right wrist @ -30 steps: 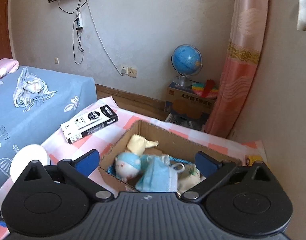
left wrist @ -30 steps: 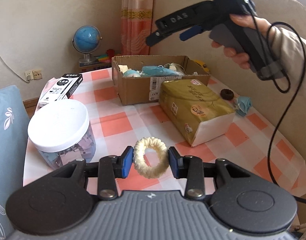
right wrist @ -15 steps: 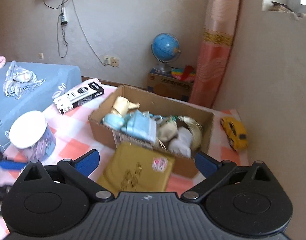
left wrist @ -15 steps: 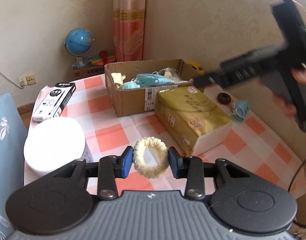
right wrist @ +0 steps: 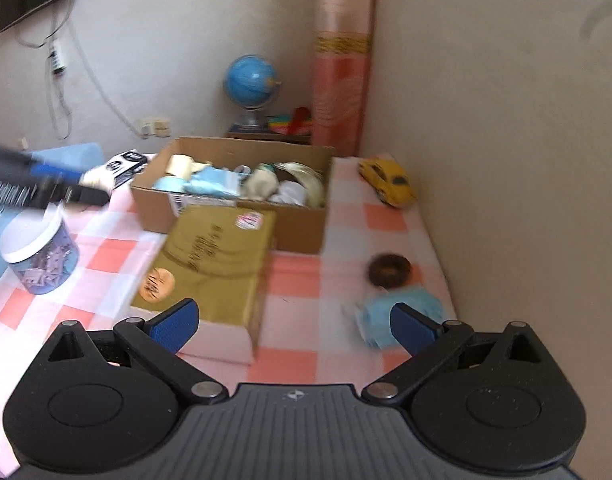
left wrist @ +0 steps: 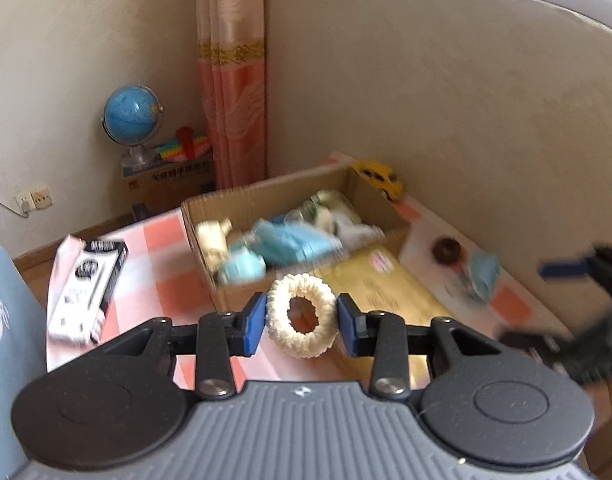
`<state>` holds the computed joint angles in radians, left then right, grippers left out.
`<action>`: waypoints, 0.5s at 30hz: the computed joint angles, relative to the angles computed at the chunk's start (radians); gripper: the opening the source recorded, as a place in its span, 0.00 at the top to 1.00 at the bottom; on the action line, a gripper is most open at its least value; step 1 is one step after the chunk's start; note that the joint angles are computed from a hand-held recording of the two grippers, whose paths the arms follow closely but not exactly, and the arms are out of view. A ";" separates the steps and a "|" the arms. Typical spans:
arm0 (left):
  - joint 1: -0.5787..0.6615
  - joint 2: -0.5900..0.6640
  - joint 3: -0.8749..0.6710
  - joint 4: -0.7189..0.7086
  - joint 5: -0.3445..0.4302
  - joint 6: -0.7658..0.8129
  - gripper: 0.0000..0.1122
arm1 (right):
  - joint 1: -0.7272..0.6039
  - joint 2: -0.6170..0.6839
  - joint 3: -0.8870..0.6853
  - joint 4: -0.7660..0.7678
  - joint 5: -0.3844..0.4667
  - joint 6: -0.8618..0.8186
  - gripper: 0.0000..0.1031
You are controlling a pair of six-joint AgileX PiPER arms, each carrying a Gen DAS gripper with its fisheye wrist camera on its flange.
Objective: Organize soft objects
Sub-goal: 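Drop the cream scrunchie into the box with the left gripper while the right moves to the mask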
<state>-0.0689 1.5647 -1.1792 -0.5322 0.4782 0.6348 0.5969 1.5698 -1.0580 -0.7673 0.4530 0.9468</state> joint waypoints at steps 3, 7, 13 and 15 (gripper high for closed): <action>-0.013 0.094 -0.148 0.073 0.034 -0.100 0.67 | -0.004 -0.043 0.058 -0.054 -0.013 0.094 0.00; -0.043 0.230 -0.351 0.237 0.069 -0.271 0.67 | 0.000 -0.079 0.097 -0.117 0.009 0.171 0.00; -0.070 0.415 -0.609 0.403 0.130 -0.456 0.56 | -0.014 -0.121 0.140 -0.148 0.017 0.206 0.00; -0.083 0.449 -0.644 0.473 0.121 -0.525 0.24 | -0.019 -0.128 0.154 -0.153 0.014 0.216 0.00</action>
